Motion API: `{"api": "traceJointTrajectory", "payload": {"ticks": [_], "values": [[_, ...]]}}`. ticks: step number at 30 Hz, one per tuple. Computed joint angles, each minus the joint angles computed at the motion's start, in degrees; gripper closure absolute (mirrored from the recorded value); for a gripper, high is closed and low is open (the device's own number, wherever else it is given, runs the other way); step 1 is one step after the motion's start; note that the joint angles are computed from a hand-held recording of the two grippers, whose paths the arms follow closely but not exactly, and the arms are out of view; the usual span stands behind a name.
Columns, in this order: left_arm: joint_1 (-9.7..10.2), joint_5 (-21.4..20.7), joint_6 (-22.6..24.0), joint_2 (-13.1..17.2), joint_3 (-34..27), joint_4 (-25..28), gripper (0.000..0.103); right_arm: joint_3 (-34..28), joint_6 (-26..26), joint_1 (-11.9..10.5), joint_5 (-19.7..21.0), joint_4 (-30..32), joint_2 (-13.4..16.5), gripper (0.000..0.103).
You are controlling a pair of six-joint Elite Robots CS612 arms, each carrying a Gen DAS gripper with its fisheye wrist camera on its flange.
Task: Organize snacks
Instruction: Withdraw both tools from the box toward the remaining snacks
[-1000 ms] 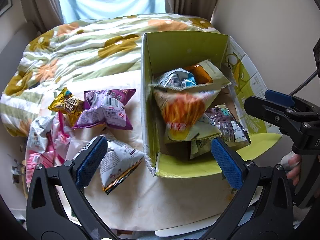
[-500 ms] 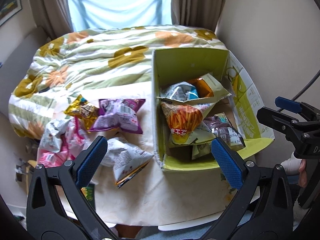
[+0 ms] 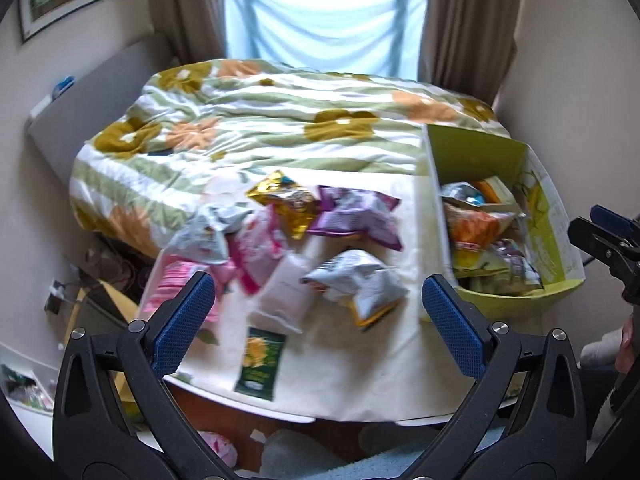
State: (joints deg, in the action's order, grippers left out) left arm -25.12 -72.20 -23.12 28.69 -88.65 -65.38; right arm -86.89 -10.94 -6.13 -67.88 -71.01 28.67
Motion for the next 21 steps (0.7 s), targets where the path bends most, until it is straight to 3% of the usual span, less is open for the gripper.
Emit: {"api": "traceJointTrajectory", "payload": {"ticks": [6,15,21], "values": [[4.53,-1.73,2.28,0.68,-2.60,1.70,0.000,-0.37,5.44,3.96,-2.85,-1.67,0.39,0.000],[11.78,-10.75,7.18,1.73,-2.50,2.97,0.001,1.26,14.12,10.72,-9.12,-0.44,1.28,0.000],[15.16,-18.01,10.59,2.00,1.46,1.87,0.001,2.07,20.83,14.18,-12.92,-0.40,2.80,0.000]]}}
